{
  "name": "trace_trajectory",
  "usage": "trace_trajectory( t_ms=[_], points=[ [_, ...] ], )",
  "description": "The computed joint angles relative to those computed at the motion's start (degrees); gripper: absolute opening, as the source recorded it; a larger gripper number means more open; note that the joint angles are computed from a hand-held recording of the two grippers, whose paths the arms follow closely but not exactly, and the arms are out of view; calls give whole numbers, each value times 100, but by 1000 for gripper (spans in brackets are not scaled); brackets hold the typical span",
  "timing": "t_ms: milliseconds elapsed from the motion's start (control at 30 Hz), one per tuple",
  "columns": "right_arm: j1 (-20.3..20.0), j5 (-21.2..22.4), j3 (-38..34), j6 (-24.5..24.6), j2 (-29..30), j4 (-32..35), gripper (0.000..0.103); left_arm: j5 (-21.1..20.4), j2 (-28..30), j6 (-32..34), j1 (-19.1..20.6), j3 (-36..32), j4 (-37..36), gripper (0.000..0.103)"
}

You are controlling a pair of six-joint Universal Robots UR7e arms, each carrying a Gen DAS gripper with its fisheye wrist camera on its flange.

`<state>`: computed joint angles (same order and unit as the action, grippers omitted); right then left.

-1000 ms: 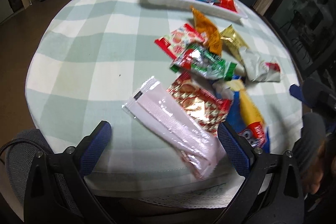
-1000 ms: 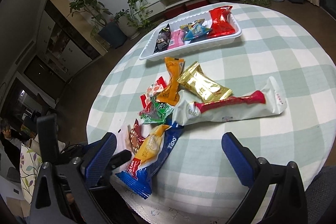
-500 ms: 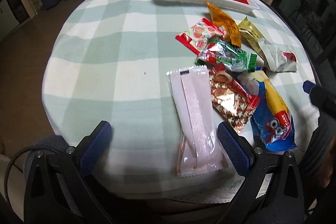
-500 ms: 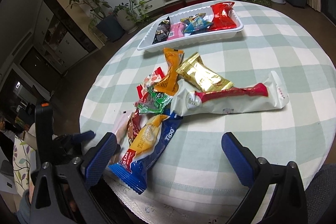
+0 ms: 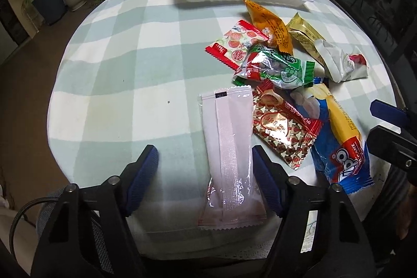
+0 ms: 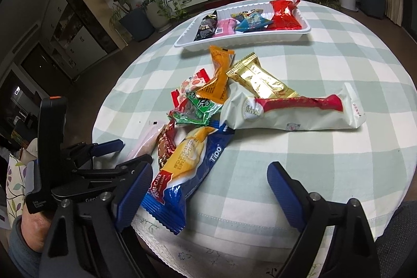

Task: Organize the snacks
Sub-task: 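Grasp the pink-white wrapper with the left tool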

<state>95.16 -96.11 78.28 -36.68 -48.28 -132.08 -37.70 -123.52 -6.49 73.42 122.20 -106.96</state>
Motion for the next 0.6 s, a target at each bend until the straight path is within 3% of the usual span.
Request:
trace_trajectory(
  t_ms=[200,333,600],
  points=[
    [21,-102,26,6,4,13,84,-99,58,313,-39,-16,65,48],
    [32,-137,26,4,14,26,83,-177,77,470,-59,-66,162,29],
    [59,-153,-12,125,62,187,79,-472,-18,692,14,-113,107,22]
  ],
)
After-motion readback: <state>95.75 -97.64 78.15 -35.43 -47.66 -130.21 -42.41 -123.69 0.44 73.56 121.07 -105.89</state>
